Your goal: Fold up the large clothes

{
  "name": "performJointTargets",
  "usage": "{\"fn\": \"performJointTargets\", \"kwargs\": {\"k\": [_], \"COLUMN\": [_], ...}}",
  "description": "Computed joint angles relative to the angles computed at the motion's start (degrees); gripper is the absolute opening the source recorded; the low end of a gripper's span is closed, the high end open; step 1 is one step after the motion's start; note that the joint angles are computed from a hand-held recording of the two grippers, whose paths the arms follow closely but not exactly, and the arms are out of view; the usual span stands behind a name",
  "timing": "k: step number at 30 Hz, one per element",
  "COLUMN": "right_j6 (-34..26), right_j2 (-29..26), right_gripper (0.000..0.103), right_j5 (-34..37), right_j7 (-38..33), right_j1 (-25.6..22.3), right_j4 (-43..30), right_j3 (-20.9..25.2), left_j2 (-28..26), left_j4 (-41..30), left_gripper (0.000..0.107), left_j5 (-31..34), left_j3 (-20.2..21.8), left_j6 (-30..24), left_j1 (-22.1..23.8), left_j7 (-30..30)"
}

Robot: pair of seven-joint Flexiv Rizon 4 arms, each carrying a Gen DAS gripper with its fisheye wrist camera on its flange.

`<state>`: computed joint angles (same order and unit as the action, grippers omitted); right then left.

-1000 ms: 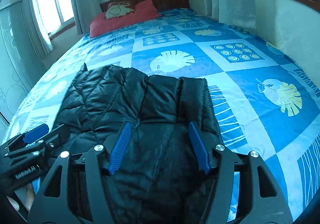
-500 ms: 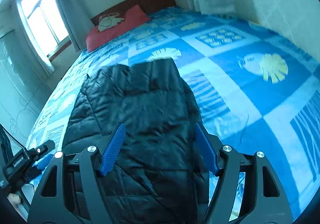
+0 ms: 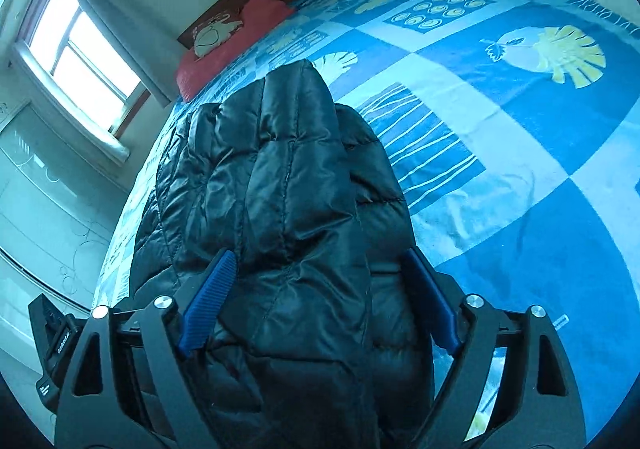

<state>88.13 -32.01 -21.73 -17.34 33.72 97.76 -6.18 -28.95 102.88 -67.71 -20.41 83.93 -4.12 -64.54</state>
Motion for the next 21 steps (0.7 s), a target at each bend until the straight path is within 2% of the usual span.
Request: {"fn": "performJointTargets", "kwargs": {"k": [4,6,8,11,16,18,20,21], "right_j6": [1.17,2.70,4.63,5.75,3.36,1.92,1.90,2.96], "right_j2": [-0.78,-1.90,-4.09,-5.30,-6.65,-7.32,-7.90,-8.85], "right_gripper": [0.092,0.093,0.093,0.093,0.087,0.086,0.078,0.069], "right_j5": [1.00,3.05,6.81,8.74,10.67,11.68,12.85,13.84], "right_j7": [0.40,-0.22,-3.50,-7.13,-13.25,-15.20,-17.42,-19.19], "right_j1": [-0.36,-3.68,-9.73,-12.69,-16.98,-17.81,-18.40,-19.90], "right_j4": [0.07,-0.42,-2.10,-3.01,-5.23,-6.71,-7.52,-7.99], "right_j3": [-0.16,3.86,12.20,16.49,23.12,24.35,25.72,28.26], "left_j2": [-0.75,-1.17,-1.54,-1.98,-1.53,-1.69,-2.20,-2.16], "left_j4": [-0.98,-1.65,-2.20,-2.91,-2.73,-3.01,-3.67,-3.67], "left_gripper": [0.090,0.091,0.092,0.093,0.092,0.092,0.091,0.090], "left_j5": [-4.71,-7.54,-9.33,-12.39,-13.17,-13.24,-12.85,-12.96], "left_j3": [-1.76,-1.72,-0.96,0.12,2.78,3.31,3.65,3.68], "left_j6": [-1.51,-3.18,-4.59,-5.49,-7.49,-7.65,-7.72,-7.89], "left_j1": [1.12,1.09,0.55,-0.68,-2.81,-3.35,-3.61,-3.55], "left_j7": [2.20,3.79,4.82,7.08,8.54,9.00,9.16,9.44]}}
